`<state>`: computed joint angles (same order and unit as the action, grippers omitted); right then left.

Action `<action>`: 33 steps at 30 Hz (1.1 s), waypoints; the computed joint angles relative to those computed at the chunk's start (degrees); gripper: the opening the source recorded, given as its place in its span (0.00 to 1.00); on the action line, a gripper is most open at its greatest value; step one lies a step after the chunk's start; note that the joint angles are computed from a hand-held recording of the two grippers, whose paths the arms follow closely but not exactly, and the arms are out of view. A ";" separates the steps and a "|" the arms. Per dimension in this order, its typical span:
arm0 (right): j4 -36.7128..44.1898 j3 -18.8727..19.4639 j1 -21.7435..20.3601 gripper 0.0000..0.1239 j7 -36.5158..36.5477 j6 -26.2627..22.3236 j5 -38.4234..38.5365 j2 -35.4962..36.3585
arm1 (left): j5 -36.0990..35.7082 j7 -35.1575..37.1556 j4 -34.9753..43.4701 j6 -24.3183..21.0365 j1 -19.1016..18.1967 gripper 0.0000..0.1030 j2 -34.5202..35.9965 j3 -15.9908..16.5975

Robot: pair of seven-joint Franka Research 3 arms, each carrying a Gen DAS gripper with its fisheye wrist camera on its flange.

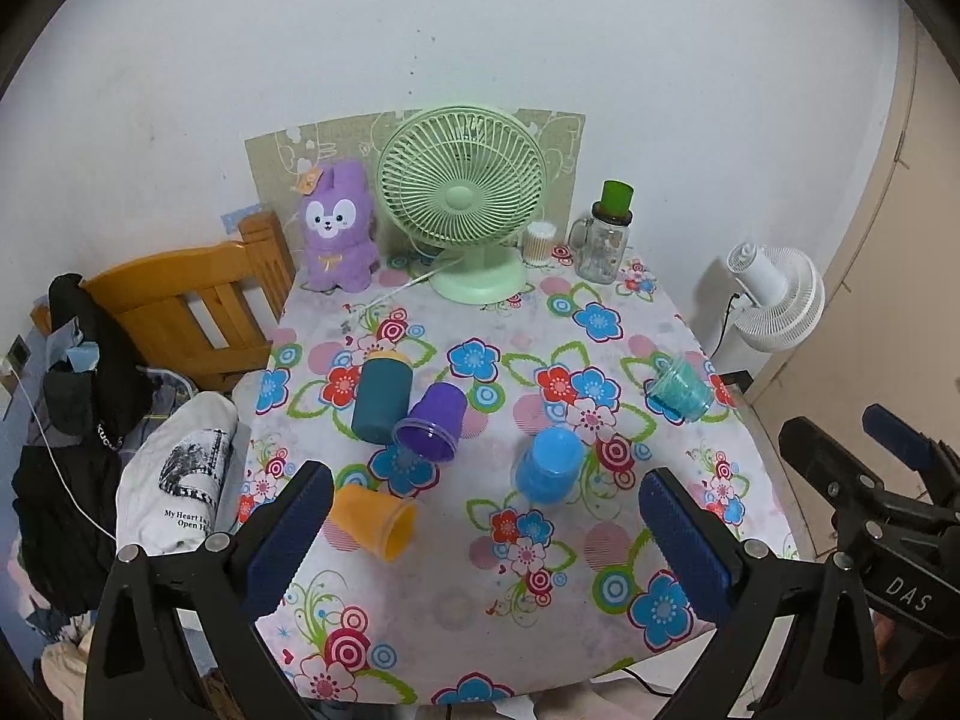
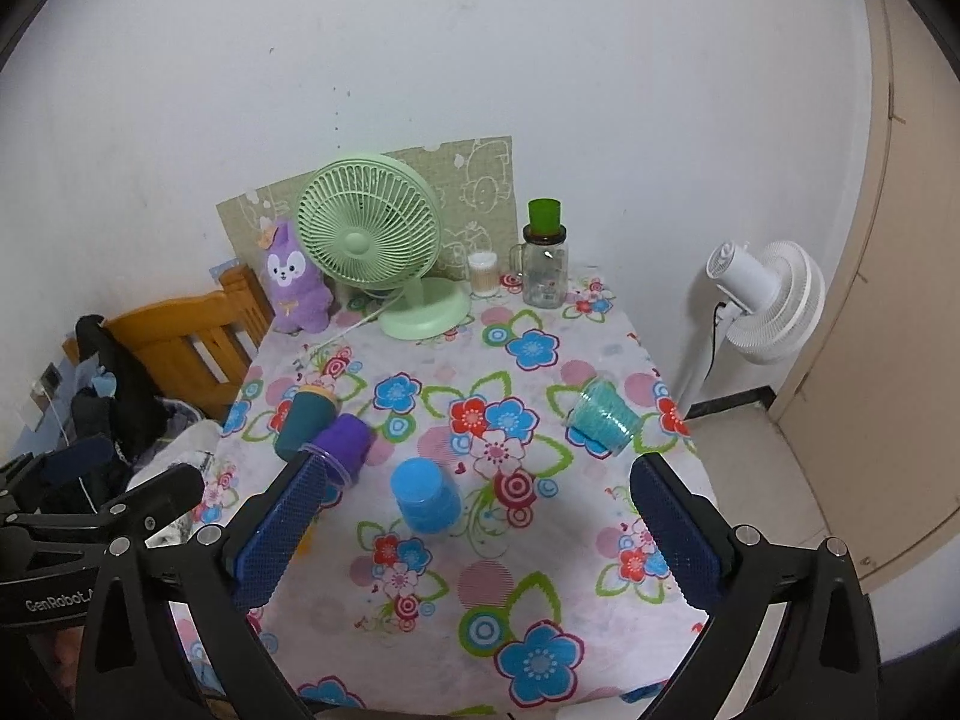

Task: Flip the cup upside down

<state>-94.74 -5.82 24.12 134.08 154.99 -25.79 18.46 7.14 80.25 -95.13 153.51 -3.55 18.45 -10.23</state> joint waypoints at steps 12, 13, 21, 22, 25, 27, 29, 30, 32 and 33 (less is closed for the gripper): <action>1.42 -0.21 0.16 0.83 0.32 -1.19 -0.45 0.98 | 1.01 -0.17 0.64 -0.23 -0.19 1.00 0.69 0.23; 1.62 -0.24 0.17 0.83 0.27 -1.32 -0.40 1.13 | 0.98 -0.20 0.82 -0.36 -0.18 1.00 0.84 0.23; 3.20 -0.13 0.09 0.83 -0.90 -2.43 1.05 2.49 | 0.79 -0.15 2.48 -1.73 -0.15 1.00 2.25 0.16; 3.39 -0.18 0.14 0.83 -1.00 -2.54 1.15 2.62 | 0.76 -0.12 2.68 -1.89 -0.13 1.00 2.41 0.16; 3.95 -0.26 0.22 0.83 -1.35 -2.81 1.50 3.08 | 0.61 -0.02 3.14 -2.32 -0.08 1.00 2.73 0.12; 4.27 -0.25 0.21 0.83 -1.66 -2.98 1.87 3.37 | 0.52 0.09 3.32 -2.52 -0.03 1.00 2.86 0.11; 4.17 -0.33 0.27 0.83 -1.83 -2.89 2.05 3.44 | 0.64 -0.06 3.23 -2.58 -0.09 1.00 2.84 0.20; 4.06 -0.47 0.37 0.83 -1.72 -2.76 1.97 3.39 | 0.68 -0.11 3.24 -2.56 -0.11 1.00 2.89 0.23; 4.17 -0.55 0.45 0.83 -1.75 -2.88 2.08 3.45 | 0.76 -0.19 3.37 -2.64 -0.14 1.00 2.97 0.26; 4.17 -0.58 0.47 0.83 -1.76 -2.87 2.10 3.45 | 0.71 -0.07 3.38 -2.62 -0.08 1.00 2.97 0.21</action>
<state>-90.57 -6.40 24.59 132.31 152.11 -23.69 21.91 7.86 80.17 -91.75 150.89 -3.64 21.42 -10.02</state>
